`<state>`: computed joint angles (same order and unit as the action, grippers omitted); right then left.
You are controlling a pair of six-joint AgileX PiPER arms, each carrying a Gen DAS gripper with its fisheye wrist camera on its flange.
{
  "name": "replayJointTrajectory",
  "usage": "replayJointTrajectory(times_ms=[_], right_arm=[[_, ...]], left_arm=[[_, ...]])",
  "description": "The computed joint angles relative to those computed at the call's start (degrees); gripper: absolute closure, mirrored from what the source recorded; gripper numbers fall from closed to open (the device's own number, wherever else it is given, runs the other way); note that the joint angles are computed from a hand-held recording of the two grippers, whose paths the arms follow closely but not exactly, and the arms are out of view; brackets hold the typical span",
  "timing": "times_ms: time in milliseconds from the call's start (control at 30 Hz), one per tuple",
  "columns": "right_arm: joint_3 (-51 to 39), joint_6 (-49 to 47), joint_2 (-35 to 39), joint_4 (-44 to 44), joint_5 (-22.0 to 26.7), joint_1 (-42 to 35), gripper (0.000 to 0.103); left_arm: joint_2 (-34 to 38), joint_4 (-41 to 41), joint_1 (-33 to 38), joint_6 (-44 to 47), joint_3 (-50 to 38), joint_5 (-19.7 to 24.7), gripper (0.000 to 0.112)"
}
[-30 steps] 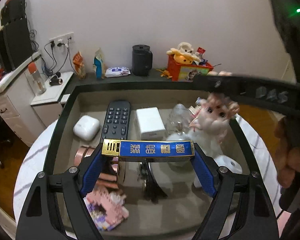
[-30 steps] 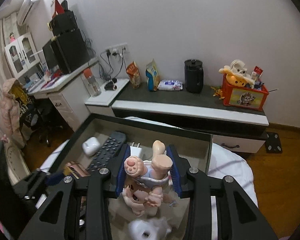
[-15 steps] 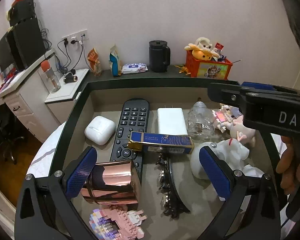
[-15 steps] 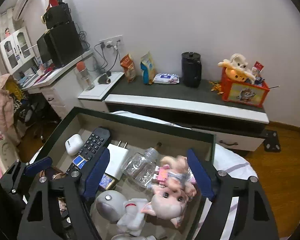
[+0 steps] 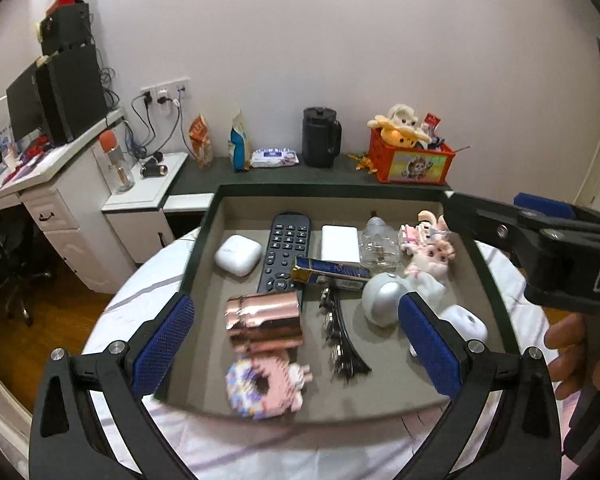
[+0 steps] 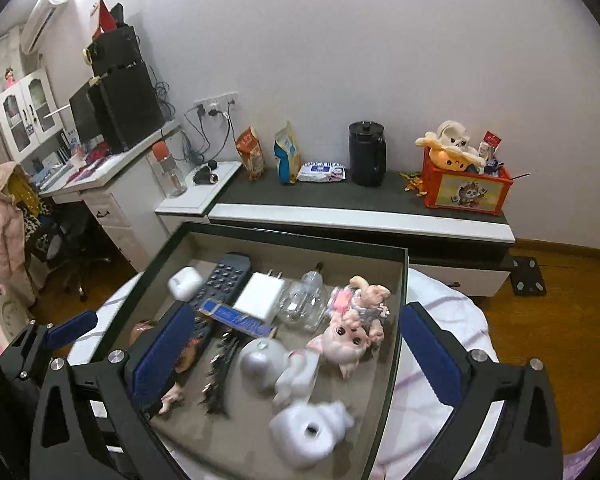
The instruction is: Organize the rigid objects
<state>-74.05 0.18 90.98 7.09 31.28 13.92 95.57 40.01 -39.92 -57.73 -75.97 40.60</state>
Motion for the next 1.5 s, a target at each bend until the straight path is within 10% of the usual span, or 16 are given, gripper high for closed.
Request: replayJointTrajectory(times_ms=[800, 1500], right_arm=[[30.9, 56.4, -37.1, -37.2, 10.3, 29.3, 0.000], [38.0, 82.1, -42.9, -49.2, 25.4, 53.0, 0.000]], left_arm=[[-30.4, 6.1, -21.3, -18.0, 25.6, 15.0, 0.009], [-36.3, 7.4, -30.6, -24.5, 29.4, 23.0, 0.009]])
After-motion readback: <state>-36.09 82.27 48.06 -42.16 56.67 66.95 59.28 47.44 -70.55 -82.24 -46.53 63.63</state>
